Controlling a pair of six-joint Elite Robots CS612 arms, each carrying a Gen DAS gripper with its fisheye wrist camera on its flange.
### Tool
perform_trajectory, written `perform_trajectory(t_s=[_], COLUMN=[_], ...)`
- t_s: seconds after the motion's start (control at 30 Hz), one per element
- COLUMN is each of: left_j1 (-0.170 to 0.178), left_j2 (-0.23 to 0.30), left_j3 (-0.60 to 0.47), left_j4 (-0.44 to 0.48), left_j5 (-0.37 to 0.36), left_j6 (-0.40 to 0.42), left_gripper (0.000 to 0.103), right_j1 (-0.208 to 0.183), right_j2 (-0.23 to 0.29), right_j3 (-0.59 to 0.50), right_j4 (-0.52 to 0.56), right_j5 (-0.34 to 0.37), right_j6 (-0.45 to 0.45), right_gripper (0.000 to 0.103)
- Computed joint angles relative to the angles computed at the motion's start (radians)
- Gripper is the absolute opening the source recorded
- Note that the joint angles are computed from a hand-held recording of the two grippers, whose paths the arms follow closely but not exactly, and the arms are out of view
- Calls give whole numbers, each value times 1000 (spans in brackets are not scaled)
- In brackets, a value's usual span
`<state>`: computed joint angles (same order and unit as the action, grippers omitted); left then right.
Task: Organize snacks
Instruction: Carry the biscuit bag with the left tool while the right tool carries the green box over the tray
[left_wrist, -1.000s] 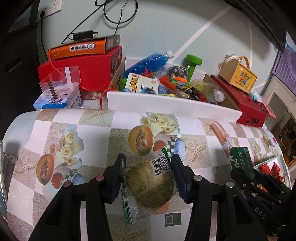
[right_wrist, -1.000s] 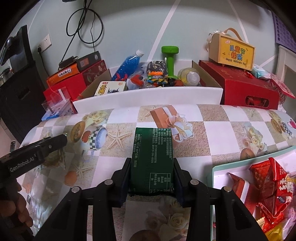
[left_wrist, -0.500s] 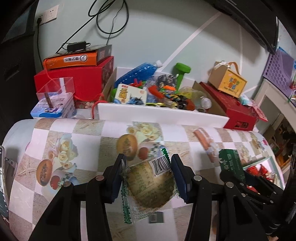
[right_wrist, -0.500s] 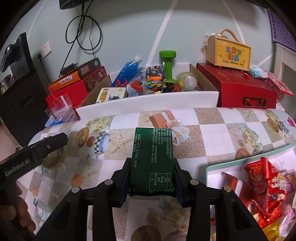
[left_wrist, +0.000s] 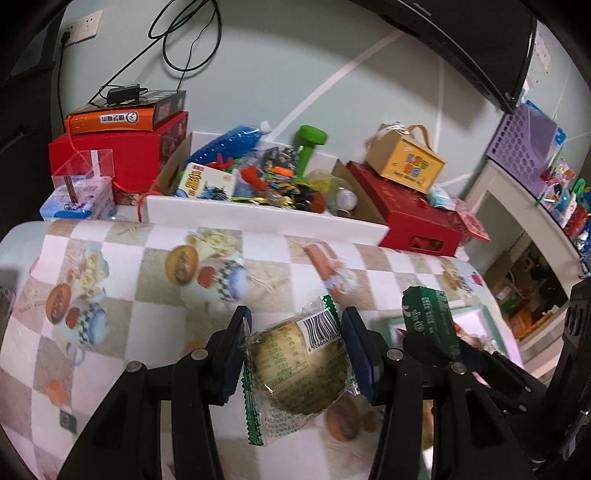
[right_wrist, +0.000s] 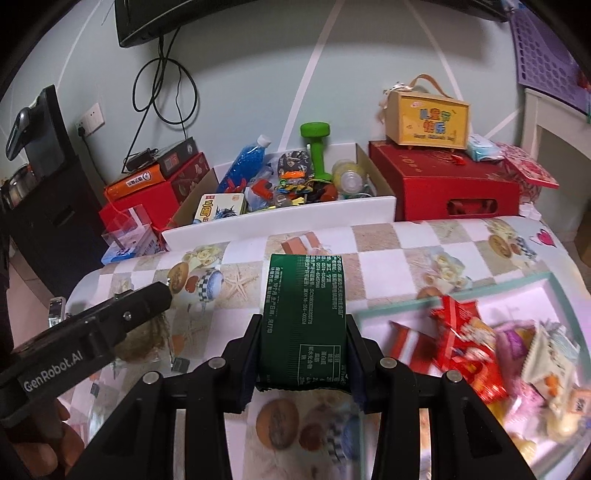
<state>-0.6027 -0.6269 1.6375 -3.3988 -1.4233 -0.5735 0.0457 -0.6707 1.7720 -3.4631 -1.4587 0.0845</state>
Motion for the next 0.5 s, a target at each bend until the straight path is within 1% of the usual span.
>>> perform_trajectory(t_s=[0.1, 0.3, 0.4, 0.5], left_j1=[-13, -46, -62, -76], left_j2=[-11, -24, -23, -17], left_j3=[17, 31, 21, -2], left_j4=[-11, -11, 1, 26], left_j5=[-13, -37, -50, -68], left_j6=[-12, -10, 5, 29], left_gripper=[52, 52, 52, 52], right_j1=[-10, -39, -62, -91], right_j2=[-20, -54, -64, -69], right_j3=[38, 112, 139, 162], right_j4=[-9, -41, -56, -79], right_j5=[-7, -15, -15, -21], right_j6=[0, 6, 20, 57], right_gripper=[43, 43, 43, 43])
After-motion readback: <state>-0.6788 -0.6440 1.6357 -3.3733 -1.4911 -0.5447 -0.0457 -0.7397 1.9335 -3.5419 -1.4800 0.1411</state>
